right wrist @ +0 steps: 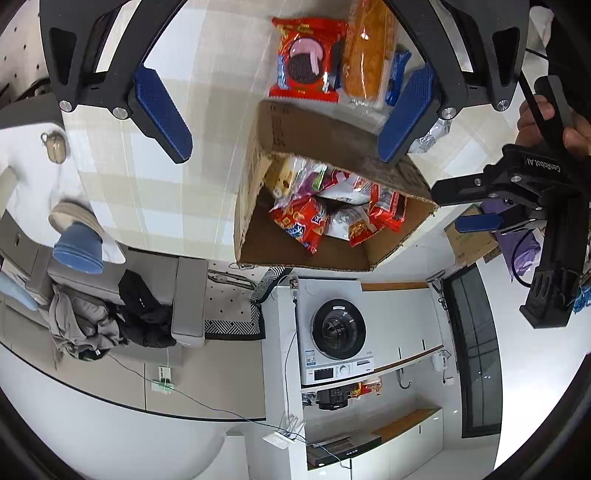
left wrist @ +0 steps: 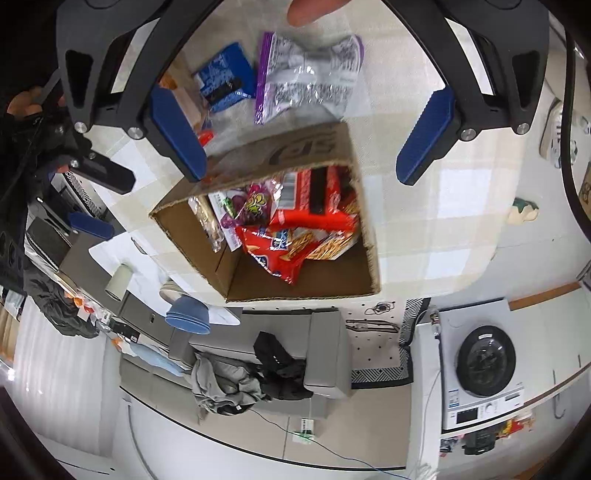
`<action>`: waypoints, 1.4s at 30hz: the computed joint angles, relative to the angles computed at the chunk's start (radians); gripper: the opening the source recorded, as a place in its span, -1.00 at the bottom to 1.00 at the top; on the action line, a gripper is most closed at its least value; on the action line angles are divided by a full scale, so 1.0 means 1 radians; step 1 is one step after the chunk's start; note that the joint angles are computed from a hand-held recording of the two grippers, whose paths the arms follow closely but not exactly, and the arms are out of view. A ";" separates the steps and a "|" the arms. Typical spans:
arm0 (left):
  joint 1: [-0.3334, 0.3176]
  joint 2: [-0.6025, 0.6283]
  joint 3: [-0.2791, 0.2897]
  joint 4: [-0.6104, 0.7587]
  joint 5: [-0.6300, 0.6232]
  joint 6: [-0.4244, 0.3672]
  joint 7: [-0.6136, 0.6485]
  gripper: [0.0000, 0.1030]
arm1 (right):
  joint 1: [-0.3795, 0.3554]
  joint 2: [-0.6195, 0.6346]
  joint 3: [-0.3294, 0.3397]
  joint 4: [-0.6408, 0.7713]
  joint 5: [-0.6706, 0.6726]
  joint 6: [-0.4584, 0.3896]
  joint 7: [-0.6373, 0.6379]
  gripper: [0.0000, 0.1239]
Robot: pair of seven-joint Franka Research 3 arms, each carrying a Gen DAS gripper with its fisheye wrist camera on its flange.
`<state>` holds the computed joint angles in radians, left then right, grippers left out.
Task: Organize snacks
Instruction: 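Move both grippers back toward the remaining snacks beside the box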
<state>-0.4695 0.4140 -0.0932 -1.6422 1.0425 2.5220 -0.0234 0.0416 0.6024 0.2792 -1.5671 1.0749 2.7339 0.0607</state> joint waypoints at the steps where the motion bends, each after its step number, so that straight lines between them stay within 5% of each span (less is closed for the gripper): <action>1: -0.005 -0.015 0.001 -0.020 0.006 -0.002 -0.017 0.99 | -0.007 -0.007 0.001 -0.010 0.005 -0.007 -0.001 0.65; 17: 0.009 -0.106 -0.058 -0.182 0.016 -0.045 -0.132 0.98 | -0.020 -0.037 -0.047 -0.086 0.047 -0.052 0.000 0.65; 42: 0.016 0.068 -0.014 -0.102 -0.172 0.083 0.037 0.98 | 0.005 0.104 -0.077 0.019 -0.299 -0.139 0.316 0.65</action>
